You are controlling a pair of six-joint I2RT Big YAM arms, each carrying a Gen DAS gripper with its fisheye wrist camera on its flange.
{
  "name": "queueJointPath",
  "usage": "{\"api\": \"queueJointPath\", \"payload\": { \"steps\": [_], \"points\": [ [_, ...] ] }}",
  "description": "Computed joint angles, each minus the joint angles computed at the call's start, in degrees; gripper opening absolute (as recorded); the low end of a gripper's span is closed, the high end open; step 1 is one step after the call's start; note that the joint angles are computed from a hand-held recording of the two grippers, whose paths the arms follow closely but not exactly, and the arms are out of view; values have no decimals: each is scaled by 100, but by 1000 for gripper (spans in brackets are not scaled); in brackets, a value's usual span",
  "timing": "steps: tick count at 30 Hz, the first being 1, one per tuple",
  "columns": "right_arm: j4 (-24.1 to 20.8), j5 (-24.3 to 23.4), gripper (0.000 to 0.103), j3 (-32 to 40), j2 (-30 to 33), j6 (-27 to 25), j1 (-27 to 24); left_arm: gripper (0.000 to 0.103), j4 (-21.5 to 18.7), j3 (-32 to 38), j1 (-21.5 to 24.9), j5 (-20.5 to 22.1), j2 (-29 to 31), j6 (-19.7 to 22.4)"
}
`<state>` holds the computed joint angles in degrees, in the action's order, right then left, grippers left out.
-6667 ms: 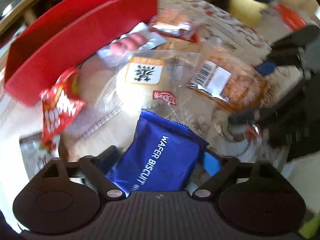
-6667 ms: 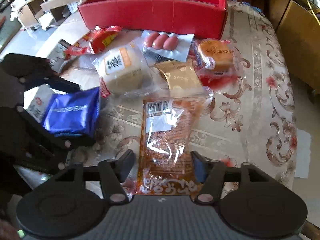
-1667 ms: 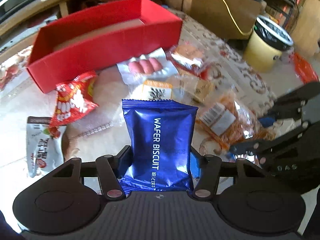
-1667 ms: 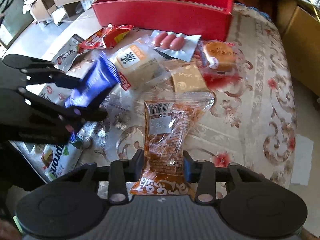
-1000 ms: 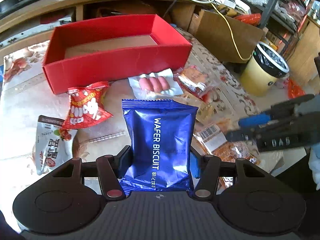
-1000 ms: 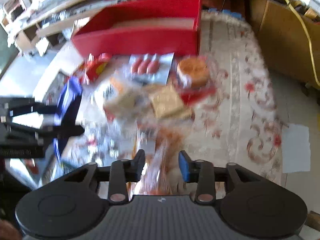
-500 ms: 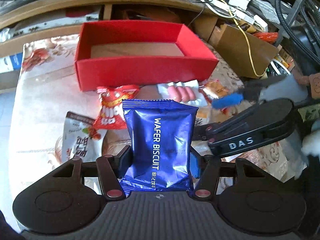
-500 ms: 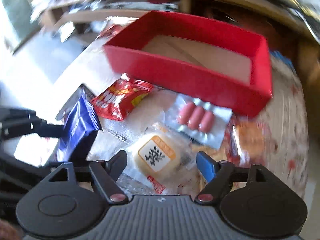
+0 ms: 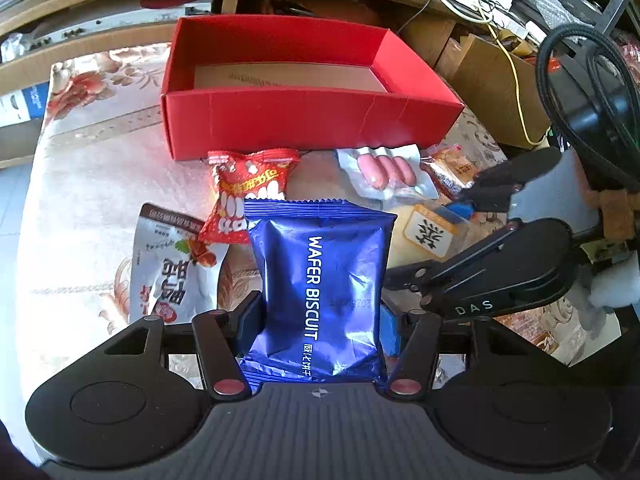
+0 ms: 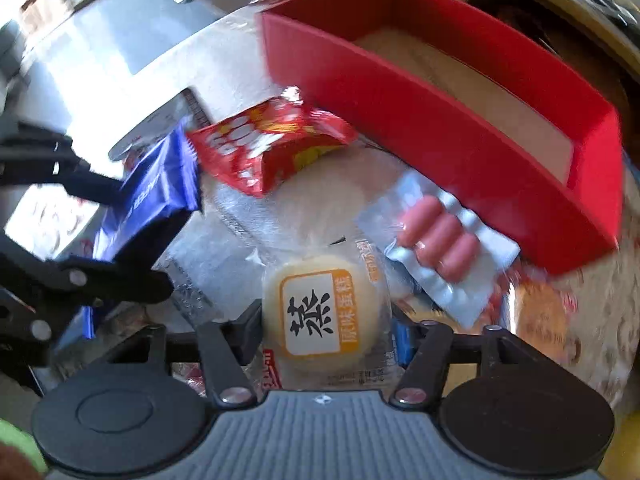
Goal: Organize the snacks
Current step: 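Carry the wafer biscuit and the bun packet over the red box with both tools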
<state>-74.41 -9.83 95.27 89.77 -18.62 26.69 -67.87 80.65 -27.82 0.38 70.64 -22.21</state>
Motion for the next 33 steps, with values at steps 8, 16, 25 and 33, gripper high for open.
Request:
{"api": "queueJointPath", "payload": {
  "steps": [8,16,25,33],
  "points": [
    [172,-354,50,-104,-417,567,-334,65,304,252,30,-83,21,20],
    [794,-397,50,494,-249,1581,-570,65,657,1086,209,-337,642,166],
    [963,107,50,1639,793,1947,-553,65,907,1927,507,-623,1622,274],
    [1007,325,50,2150,1472,1817,-602,65,814,2221,646,-771,2176,256]
  ]
}}
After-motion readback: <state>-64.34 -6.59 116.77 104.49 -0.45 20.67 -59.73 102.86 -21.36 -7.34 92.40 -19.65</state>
